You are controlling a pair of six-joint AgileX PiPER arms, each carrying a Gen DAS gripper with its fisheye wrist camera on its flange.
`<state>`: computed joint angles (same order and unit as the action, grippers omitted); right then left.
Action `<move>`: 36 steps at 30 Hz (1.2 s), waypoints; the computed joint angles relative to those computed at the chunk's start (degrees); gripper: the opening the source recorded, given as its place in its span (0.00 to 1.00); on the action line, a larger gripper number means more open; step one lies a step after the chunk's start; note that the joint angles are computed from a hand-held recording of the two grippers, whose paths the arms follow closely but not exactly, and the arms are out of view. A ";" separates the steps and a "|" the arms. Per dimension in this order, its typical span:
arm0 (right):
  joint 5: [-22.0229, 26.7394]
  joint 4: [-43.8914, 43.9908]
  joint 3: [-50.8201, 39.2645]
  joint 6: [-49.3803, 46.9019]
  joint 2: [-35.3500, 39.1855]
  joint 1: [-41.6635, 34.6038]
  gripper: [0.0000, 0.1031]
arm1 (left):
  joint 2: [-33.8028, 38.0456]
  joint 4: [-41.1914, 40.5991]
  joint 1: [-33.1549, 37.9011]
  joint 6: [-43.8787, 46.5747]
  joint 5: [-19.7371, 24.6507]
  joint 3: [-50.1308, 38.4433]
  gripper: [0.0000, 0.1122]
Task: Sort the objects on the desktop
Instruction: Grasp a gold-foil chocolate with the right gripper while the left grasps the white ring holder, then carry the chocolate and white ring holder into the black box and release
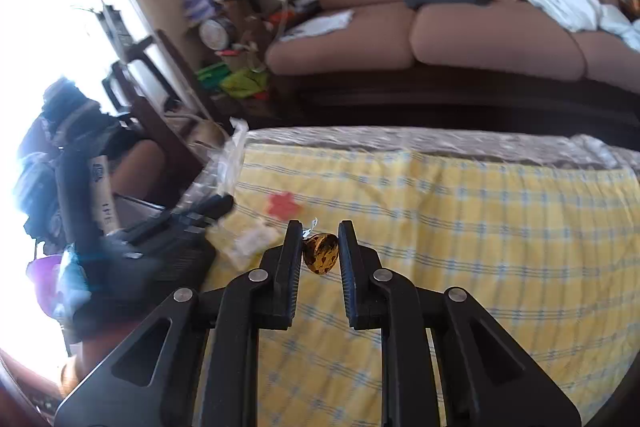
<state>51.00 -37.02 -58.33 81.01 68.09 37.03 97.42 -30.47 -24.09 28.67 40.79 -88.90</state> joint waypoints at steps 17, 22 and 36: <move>-14.93 -6.52 -26.40 -3.56 26.65 8.20 0.17 | -0.82 -19.84 45.24 2.91 23.12 -8.93 0.08; -11.05 3.21 -43.60 -15.64 41.72 7.66 0.17 | 5.21 -17.82 41.21 0.56 23.18 -11.65 0.08; -14.69 3.57 -36.88 -12.16 39.61 4.42 0.37 | 7.27 -13.88 39.57 -4.01 19.83 -13.98 0.61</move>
<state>36.31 -33.45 -95.21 68.85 107.71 41.44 104.69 -44.35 15.48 24.66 60.62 -102.88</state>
